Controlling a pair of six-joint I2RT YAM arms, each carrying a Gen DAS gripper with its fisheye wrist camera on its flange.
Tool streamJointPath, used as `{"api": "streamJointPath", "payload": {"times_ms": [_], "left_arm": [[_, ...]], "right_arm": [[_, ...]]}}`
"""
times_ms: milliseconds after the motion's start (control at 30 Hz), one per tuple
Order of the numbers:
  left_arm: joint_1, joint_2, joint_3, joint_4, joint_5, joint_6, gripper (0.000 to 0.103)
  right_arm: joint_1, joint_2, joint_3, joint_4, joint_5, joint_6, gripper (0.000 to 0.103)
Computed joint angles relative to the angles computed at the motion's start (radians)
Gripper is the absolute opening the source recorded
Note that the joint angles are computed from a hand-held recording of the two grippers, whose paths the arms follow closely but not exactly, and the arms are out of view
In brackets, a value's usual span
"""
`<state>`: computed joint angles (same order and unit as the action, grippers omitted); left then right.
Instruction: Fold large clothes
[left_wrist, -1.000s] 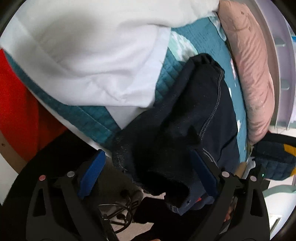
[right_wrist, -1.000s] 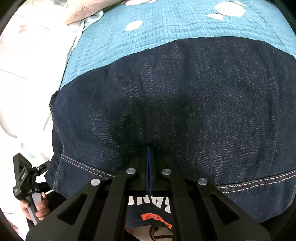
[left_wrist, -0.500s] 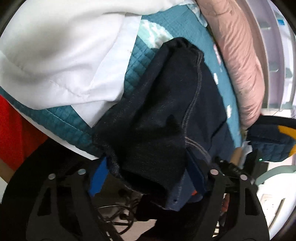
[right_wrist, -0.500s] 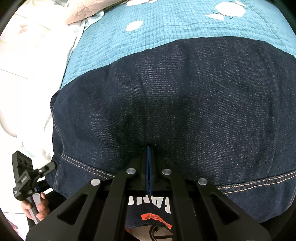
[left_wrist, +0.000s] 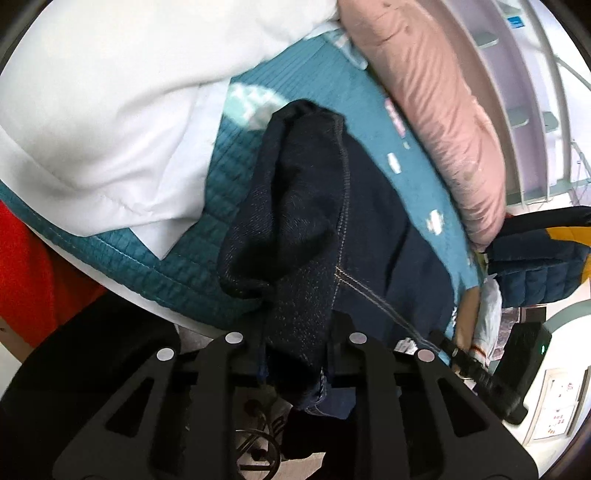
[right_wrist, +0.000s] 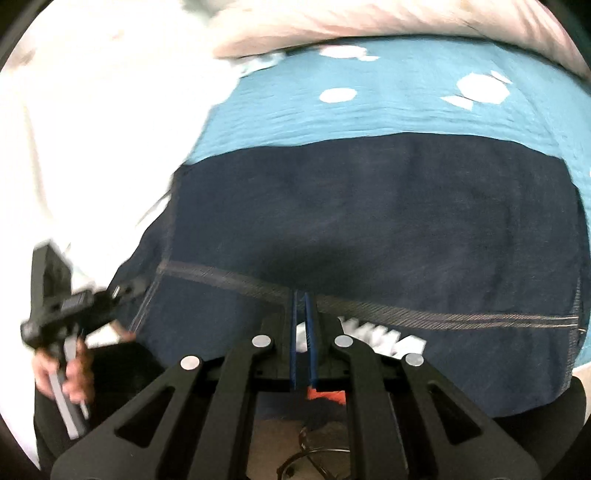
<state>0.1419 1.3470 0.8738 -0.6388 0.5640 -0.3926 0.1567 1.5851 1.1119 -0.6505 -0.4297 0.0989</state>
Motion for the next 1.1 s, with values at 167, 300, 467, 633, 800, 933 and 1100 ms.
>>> {"api": "streamJointPath", "payload": {"times_ms": [167, 300, 467, 633, 800, 933, 1100], "left_arm": [[-0.052, -0.109, 0.012, -0.022, -0.004, -0.034, 0.019], [-0.085, -0.114, 0.049, -0.045, 0.007, -0.064, 0.020], [-0.170, -0.109, 0.100, -0.062, -0.064, -0.108, 0.019], [-0.240, -0.098, 0.162, -0.093, -0.111, -0.128, 0.019], [-0.286, -0.105, 0.192, -0.104, -0.128, -0.152, 0.019], [-0.315, -0.105, 0.211, -0.102, -0.133, -0.167, 0.020], [-0.302, -0.065, 0.228, -0.099, -0.130, -0.160, 0.019]], "right_arm": [[0.105, -0.045, -0.045, 0.011, 0.026, -0.030, 0.007], [0.101, 0.107, -0.033, -0.017, -0.013, -0.030, 0.008], [0.182, -0.174, -0.212, 0.131, 0.017, 0.027, 0.046], [0.353, -0.391, -0.335, 0.246, 0.175, 0.093, 0.066], [0.473, -0.333, -0.344, 0.354, 0.281, 0.167, 0.067], [0.504, -0.261, -0.313, 0.406, 0.311, 0.228, 0.067], [0.542, -0.194, -0.301, 0.470, 0.368, 0.261, 0.070]]}}
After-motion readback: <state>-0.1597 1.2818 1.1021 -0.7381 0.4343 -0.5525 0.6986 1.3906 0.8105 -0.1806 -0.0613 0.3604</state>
